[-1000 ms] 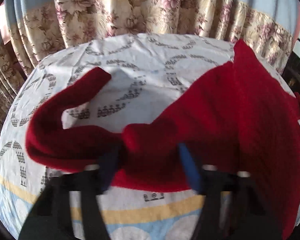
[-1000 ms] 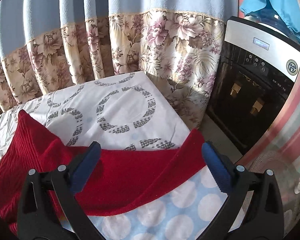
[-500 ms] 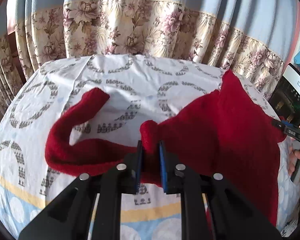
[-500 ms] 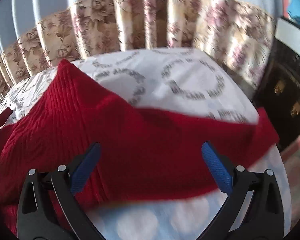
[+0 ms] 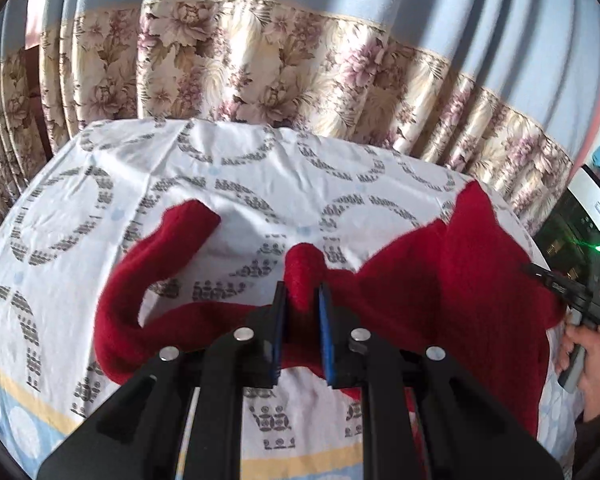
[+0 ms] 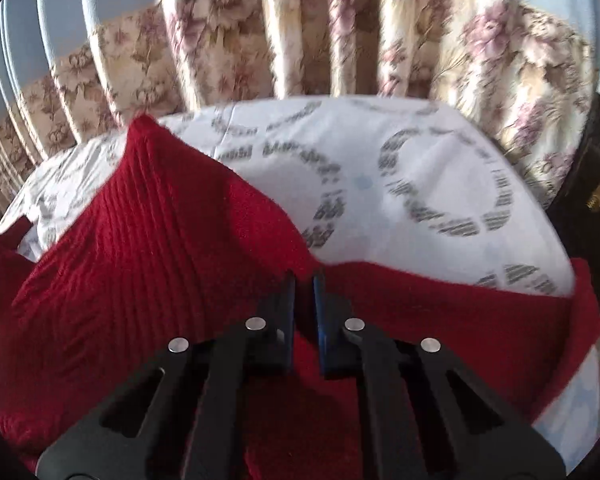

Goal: Fold small clothes
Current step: 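Lift the sweater with both tools and shake it out, then lay the sweater flat on the table and open both tools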

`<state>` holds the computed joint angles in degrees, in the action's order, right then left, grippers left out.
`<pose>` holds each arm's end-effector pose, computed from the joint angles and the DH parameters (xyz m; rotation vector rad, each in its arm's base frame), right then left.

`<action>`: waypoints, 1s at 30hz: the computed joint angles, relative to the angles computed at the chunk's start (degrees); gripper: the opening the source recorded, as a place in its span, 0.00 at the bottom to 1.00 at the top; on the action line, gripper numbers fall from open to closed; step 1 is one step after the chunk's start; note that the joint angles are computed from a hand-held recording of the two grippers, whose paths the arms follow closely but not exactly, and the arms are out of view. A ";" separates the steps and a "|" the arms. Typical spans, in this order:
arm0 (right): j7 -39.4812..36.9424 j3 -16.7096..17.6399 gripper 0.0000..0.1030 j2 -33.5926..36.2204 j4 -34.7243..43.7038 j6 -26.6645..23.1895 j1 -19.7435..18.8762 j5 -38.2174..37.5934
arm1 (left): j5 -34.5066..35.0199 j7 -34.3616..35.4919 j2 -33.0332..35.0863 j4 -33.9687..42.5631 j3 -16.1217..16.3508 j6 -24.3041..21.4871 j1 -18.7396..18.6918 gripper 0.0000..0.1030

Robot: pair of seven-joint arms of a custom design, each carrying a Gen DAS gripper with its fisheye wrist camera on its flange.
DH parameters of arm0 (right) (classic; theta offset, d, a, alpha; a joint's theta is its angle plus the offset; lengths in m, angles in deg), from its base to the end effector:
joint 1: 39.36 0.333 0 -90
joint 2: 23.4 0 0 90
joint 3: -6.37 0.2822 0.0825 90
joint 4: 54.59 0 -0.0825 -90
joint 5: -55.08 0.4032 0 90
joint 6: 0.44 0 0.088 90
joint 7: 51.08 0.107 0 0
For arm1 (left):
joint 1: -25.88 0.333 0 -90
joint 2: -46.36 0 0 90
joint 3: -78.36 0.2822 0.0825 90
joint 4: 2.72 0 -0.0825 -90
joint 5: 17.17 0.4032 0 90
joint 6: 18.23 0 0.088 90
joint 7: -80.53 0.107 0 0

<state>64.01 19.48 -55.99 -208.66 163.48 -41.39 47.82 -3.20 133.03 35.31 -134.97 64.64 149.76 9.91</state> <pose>0.4339 0.0907 0.4481 -1.6639 1.8846 -0.6716 0.4704 -0.2906 0.4729 -1.7541 1.9311 -1.0340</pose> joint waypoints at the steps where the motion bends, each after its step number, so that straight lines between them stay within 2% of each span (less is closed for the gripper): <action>1: 0.54 0.51 0.08 -1.03 -0.27 -0.05 -0.64 -0.48 | 1.65 -1.46 -0.03 0.56 -0.67 -0.46 0.93 0.14; 3: 2.80 2.96 0.08 -3.53 -0.37 -0.27 -3.59 -2.67 | 5.07 -4.39 -0.27 1.31 -1.60 -0.58 2.62 0.14; 7: 3.73 3.60 0.07 -6.51 0.94 0.09 -6.73 -4.95 | 14.24 -12.74 -1.60 3.53 -3.27 -0.33 7.40 0.14; 9: 3.67 4.42 0.05 -6.49 2.89 0.22 -9.05 -6.65 | 21.52 -18.57 -2.92 5.38 -4.73 -1.30 11.24 0.14; 10: 3.75 5.02 0.05 -6.06 4.34 -0.01 -10.53 -7.70 | 23.80 -20.47 -3.65 5.93 -4.70 -1.43 12.37 0.14; 13: 2.07 3.48 0.05 -3.20 8.49 -0.32 -11.35 -8.71 | 27.67 -22.88 -4.83 7.90 -3.68 -2.11 14.75 0.14; 15: 1.74 3.97 0.05 -0.32 11.55 -0.07 -12.69 -10.46 | 30.94 -24.92 -5.10 9.59 -3.48 -3.13 16.74 0.14; 20: 4.15 6.47 0.05 9.18 20.50 -0.42 -14.84 -17.85 | 35.00 -25.17 0.11 16.29 -1.98 -5.12 17.81 0.14; 23: 7.38 8.27 0.05 16.37 28.03 -2.21 -15.34 -23.64 | 38.40 -26.94 4.69 21.68 -1.11 -7.54 16.75 0.14; 26: 13.44 10.16 0.05 21.30 34.05 -3.07 -16.25 -32.14 | 42.35 -31.35 7.56 25.12 0.50 -7.55 15.28 0.14; 28: 19.37 11.08 0.05 23.03 36.17 -2.98 -16.87 -39.51 | 46.39 -33.40 10.14 27.64 1.04 -10.89 13.76 0.15; 29: 21.50 11.25 0.10 23.81 36.93 -3.76 -16.81 -42.47 | 45.03 -31.78 11.44 28.59 1.51 -12.62 12.86 0.17; 30: 20.92 11.29 0.18 25.84 38.44 -6.54 -16.04 -43.43 | 39.65 -26.42 14.12 30.36 1.92 -15.36 11.94 0.22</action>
<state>84.93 30.78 -30.14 -170.22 156.94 -57.43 4.39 36.45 106.61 49.42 -104.61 66.56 134.40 21.86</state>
